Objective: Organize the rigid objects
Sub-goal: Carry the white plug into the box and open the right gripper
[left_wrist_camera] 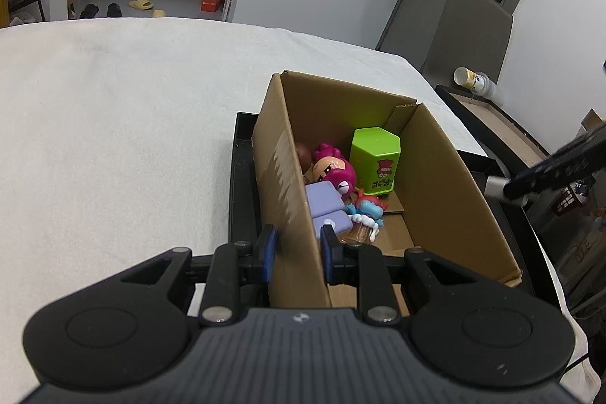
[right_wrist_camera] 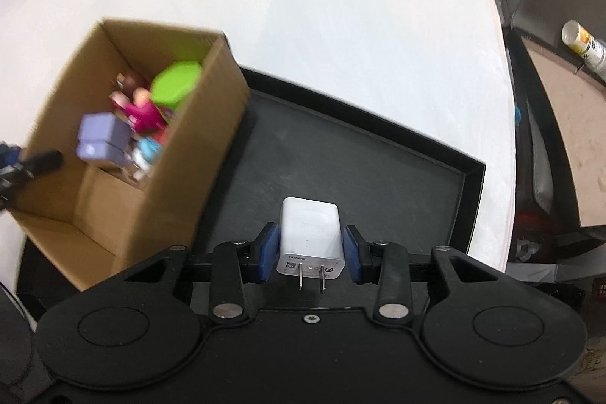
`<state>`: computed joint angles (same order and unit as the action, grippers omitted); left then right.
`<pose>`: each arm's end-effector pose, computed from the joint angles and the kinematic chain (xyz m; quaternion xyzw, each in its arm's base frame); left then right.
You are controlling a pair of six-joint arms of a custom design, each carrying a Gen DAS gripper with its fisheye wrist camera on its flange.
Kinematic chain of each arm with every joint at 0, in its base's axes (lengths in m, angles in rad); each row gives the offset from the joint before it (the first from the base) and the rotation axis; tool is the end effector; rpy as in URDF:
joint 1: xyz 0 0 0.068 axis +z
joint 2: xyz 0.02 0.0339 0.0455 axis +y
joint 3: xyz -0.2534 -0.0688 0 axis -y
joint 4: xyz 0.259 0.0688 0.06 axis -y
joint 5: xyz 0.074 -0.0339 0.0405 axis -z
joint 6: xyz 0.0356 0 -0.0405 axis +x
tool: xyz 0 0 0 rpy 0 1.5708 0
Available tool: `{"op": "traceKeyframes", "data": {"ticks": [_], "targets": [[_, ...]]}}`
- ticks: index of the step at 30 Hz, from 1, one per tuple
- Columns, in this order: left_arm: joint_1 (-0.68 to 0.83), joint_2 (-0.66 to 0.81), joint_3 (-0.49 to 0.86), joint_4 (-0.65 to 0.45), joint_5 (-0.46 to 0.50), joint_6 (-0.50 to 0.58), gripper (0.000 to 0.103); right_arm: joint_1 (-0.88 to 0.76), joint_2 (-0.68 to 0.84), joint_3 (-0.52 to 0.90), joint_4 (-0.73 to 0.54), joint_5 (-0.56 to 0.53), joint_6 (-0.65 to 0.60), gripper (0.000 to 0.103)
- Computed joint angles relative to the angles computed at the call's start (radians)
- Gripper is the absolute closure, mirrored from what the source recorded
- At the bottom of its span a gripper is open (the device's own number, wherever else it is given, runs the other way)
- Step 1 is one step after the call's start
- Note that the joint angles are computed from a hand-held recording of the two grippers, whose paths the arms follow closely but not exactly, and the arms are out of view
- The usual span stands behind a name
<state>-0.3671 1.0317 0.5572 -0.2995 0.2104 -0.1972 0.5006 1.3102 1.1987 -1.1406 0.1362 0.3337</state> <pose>0.2078 -0.0879 0.1899 0.1184 0.9098 -0.2004 0.3436 0.2243 0.1172 0.2854 -0.0713 0.9825 0.0027 0.1720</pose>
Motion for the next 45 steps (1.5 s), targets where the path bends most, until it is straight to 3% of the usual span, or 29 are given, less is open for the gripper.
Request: {"op": "traceKeyframes", "data": {"ticks": [10,19,40,45], "targets": [[0.002,-0.005,-0.003,-0.002,0.005,0.0,0.081,0.109,0.057,0.219,-0.053,0.051,0.063,0.067],[0.021,-0.003,-0.007,0.006,0.03,0.002,0.081,0.176,0.177,0.354,-0.037,0.034,0.081,0.066],[0.039,-0.003,-0.005,0.003,0.059,0.028,0.08,0.233,0.304,0.297,0.049,0.013,0.068,0.066],[0.046,0.003,-0.003,0.002,0.067,0.036,0.079,0.28,0.321,0.31,0.058,0.115,0.019,0.064]]}}
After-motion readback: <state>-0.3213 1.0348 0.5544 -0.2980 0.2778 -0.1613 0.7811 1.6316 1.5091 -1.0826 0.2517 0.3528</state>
